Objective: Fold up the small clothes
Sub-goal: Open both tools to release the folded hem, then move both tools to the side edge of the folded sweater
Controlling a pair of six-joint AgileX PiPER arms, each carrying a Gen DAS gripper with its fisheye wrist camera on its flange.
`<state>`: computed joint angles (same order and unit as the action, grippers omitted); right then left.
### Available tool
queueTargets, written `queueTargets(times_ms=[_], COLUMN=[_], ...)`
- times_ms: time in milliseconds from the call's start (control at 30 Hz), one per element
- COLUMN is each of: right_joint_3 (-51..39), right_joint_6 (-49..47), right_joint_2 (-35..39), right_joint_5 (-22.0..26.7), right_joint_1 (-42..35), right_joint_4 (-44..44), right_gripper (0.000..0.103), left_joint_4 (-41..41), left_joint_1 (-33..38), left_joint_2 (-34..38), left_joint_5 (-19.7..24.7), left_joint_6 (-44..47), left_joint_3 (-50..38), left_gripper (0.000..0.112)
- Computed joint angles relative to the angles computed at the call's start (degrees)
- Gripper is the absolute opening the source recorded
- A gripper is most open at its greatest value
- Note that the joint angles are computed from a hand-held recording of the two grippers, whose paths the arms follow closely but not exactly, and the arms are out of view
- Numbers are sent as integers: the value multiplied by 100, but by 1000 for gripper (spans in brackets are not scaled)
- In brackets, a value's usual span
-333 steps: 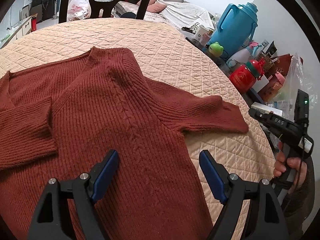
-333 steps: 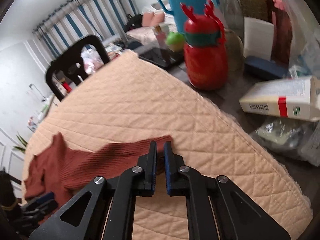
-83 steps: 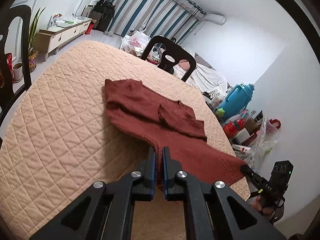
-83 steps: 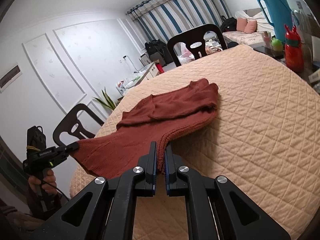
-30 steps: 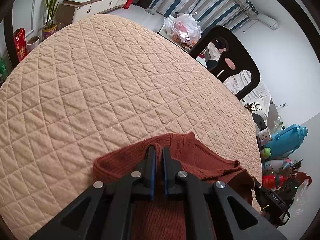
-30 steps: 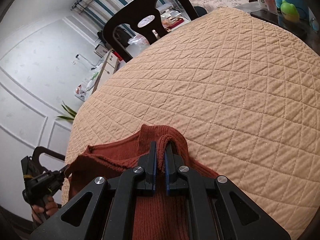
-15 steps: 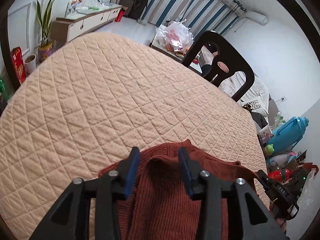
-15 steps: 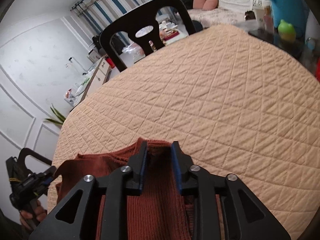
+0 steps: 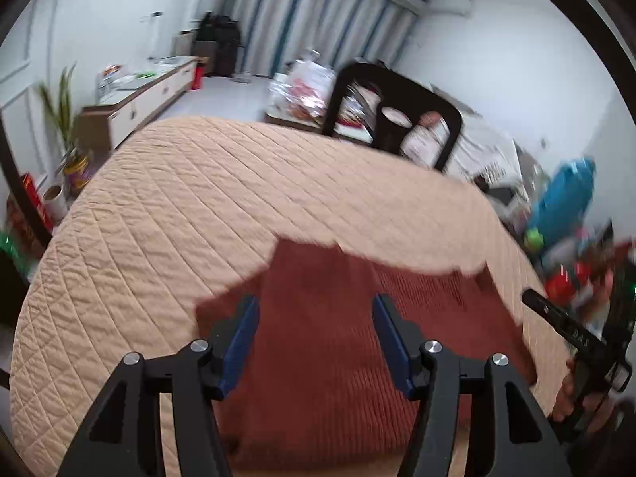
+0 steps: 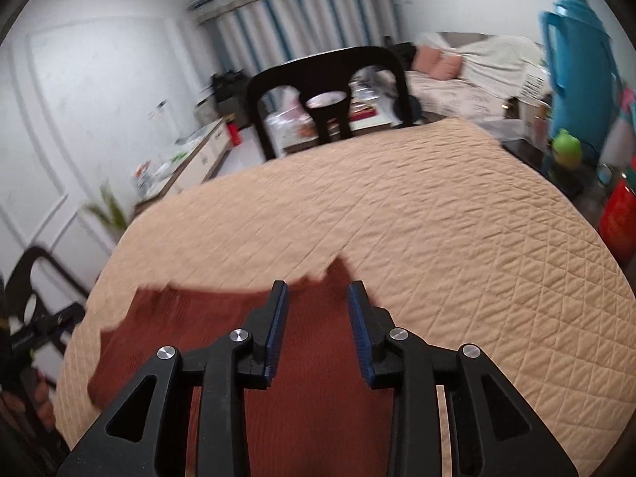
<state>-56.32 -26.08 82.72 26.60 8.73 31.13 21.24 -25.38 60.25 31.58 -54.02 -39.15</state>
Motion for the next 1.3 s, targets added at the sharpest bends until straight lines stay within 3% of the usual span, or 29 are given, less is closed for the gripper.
queueTargets(times_ms=[167, 233, 367, 567, 767, 967, 1133, 1300], right_joint_3=[419, 613, 972, 1127, 1230, 1492, 1466, 1552], right_joint_6=[-240, 218, 1416, 1971, 2504, 2175, 2529, 2178], right_joint_2=[-103, -131, -206, -211, -536, -808, -570, -641], right_joint_5=[111, -61, -334, -475, -408, -576, -473, -487], right_joint_1=[433, 696, 1123, 1230, 1323, 1581, 1539, 1343], right_joint_4=[-206, -801, -2117, -2749, -3190, -2920, -3291, -2997], right_gripper=[32, 32, 32, 33, 36, 44, 46, 47], left_joint_4=[376, 646, 736, 754, 1143, 1523, 1533, 1476], left_joint_1=[-947, -1258, -1404, -1520, -1969, -2387, -2383, -2351], left_joint_2=[118, 156, 194, 108, 44, 184, 183, 101], left_joint_5=[243, 367, 523, 625, 1028, 1338, 1332, 1289], left_joint_6=[-605, -987, -1224, -1349, -1934, -2404, -2380, -2329], left_joint_3=[165, 215, 349, 477, 430, 433, 538, 591], left_gripper=[62, 62, 62, 62, 62, 62, 62, 62])
